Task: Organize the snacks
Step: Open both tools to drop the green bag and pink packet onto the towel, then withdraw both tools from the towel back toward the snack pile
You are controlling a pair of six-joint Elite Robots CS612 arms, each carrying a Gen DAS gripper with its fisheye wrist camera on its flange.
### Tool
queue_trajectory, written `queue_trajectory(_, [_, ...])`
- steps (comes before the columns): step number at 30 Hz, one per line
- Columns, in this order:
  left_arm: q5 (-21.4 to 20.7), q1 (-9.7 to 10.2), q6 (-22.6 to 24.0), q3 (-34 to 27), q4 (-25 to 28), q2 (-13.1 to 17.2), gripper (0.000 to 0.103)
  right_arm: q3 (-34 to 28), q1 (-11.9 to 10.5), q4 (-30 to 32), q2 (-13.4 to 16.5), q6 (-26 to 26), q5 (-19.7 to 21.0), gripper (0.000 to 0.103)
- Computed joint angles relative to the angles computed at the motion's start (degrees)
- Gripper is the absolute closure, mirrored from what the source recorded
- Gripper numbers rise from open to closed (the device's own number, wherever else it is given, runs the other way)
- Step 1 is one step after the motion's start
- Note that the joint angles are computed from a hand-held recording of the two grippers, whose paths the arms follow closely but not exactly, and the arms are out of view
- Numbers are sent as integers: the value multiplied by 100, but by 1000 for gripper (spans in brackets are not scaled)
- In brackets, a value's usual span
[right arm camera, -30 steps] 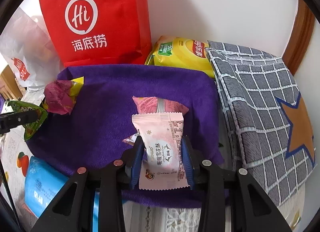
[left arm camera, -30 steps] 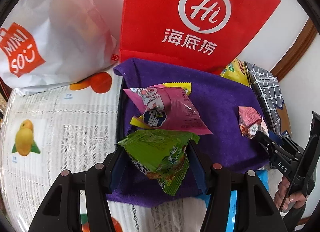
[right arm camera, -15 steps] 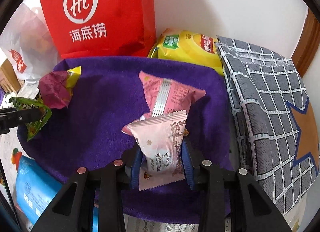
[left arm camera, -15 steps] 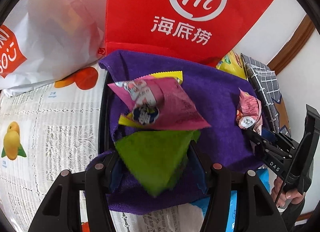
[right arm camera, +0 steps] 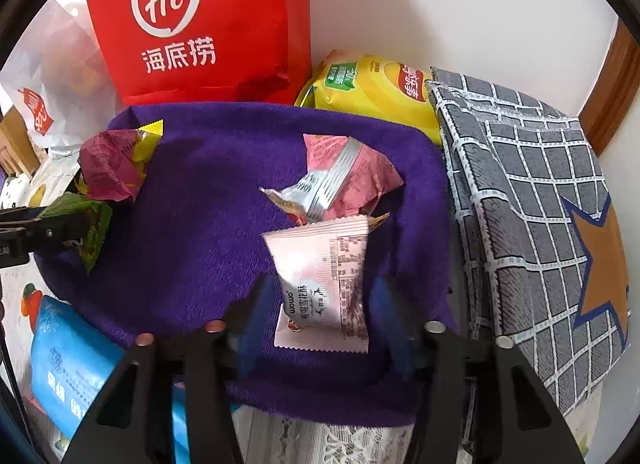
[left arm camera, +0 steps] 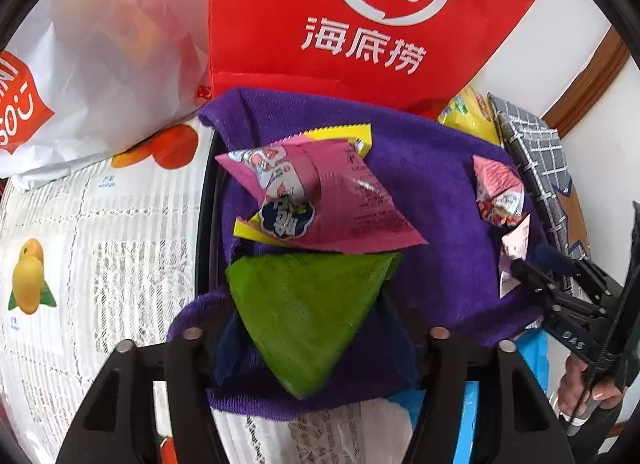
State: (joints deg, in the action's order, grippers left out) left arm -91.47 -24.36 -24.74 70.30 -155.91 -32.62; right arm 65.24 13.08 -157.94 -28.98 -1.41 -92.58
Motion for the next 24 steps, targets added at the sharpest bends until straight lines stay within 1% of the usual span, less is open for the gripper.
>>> queue_trajectory(1, [34, -8, -7, 35, -2, -26, 36, 33, 0, -15, -26, 26, -7, 42])
queue_trajectory(3, [97, -27, -14, 130, -31, -96, 31, 155, 0, -99, -111, 81, -28, 40])
queue_trajectory(4, [132, -38, -21, 178, -45, -133, 29, 210, -2, -144, -150, 101, -36, 37])
queue_trajectory(6, [245, -65, -57, 319, -122, -231, 29, 351, 2, -285, -239, 136, -82, 35])
queue_trajectory(10, [357, -102, -139, 571, -240, -421, 28, 621, 30, -473, -433, 190, -224, 33])
queue_trajectory(11, [378, -110, -156, 651, -297, -476, 28, 695, 40, -535, -484, 202, -269, 32])
queue_trajectory(13, [470, -140, -183, 829, -433, -597, 28, 832, 68, -696, -577, 224, -409, 23])
queue_trajectory(15, [562, -175, -214, 1021, -585, -722, 28, 988, 93, -900, -675, 238, -530, 22])
queue_trajectory(18, [604, -216, -181, 1301, -841, -892, 28, 1206, 117, -1074, -829, 352, -675, 18])
queue_trajectory(21, [665, -255, -227, 1617, -1193, -1066, 28, 1452, 109, -1160, -990, 465, -624, 18])
queue_trajectory(24, [709, -304, -249, 1890, -1523, -1208, 28, 1770, 59, -1427, -1150, 526, -303, 18])
